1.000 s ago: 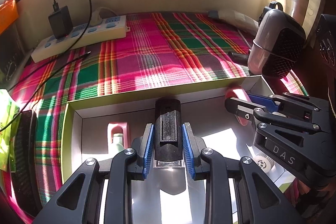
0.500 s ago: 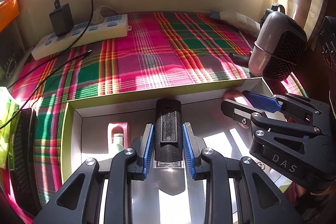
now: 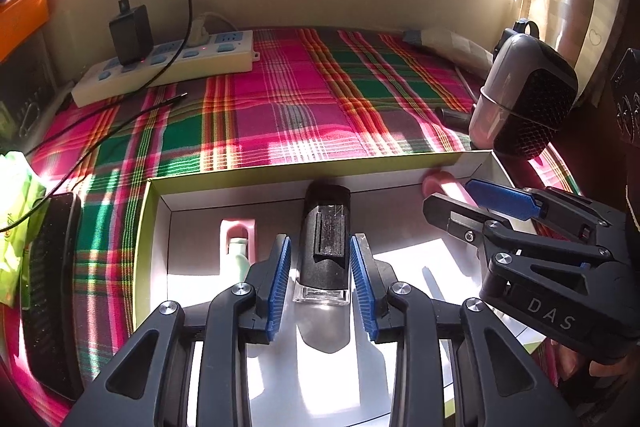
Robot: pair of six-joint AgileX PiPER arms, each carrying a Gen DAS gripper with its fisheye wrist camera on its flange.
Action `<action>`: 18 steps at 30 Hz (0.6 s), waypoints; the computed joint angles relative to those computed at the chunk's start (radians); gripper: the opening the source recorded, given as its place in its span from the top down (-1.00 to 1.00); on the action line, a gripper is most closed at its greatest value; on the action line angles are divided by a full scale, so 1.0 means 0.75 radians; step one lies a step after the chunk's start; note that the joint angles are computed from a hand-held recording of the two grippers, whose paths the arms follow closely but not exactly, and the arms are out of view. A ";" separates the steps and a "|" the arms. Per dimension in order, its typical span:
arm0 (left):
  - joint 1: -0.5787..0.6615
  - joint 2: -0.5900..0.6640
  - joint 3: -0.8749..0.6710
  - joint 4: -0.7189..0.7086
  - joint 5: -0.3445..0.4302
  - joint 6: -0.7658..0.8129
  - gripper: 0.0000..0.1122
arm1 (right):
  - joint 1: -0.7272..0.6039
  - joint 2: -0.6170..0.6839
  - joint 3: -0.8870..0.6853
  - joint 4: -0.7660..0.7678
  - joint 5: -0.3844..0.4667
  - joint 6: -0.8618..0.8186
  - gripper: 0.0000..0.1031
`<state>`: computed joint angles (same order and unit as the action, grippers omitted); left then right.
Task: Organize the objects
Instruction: 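Lower black gadget into box and open left gripper while right gripper releases pink clip, then withdraw both grippers from the box toward the remaining items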
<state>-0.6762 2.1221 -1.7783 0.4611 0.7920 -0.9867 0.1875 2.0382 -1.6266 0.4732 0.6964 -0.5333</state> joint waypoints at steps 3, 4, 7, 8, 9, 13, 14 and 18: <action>-0.013 -0.032 0.040 0.025 -0.005 -0.033 0.48 | -0.001 -0.029 0.038 0.009 -0.015 -0.006 0.11; -0.017 -0.041 0.051 0.033 -0.004 -0.045 0.48 | -0.001 -0.041 0.056 0.011 -0.022 -0.008 0.11; -0.031 -0.075 0.095 0.055 -0.013 -0.084 0.47 | -0.001 -0.076 0.101 0.009 -0.038 -0.006 0.11; -0.037 -0.087 0.111 0.062 -0.018 -0.097 0.47 | -0.001 -0.088 0.116 0.011 -0.043 -0.007 0.11; -0.045 -0.098 0.127 0.072 -0.021 -0.109 0.47 | 0.000 -0.099 0.129 0.009 -0.050 -0.005 0.11; -0.072 -0.140 0.174 0.106 -0.020 -0.153 0.47 | -0.003 -0.160 0.196 0.030 -0.069 -0.025 0.11; -0.081 -0.152 0.188 0.118 -0.018 -0.170 0.47 | -0.003 -0.176 0.215 0.038 -0.076 -0.034 0.11; -0.123 -0.203 0.249 0.191 -0.003 -0.256 0.47 | -0.005 -0.241 0.298 0.068 -0.105 -0.064 0.11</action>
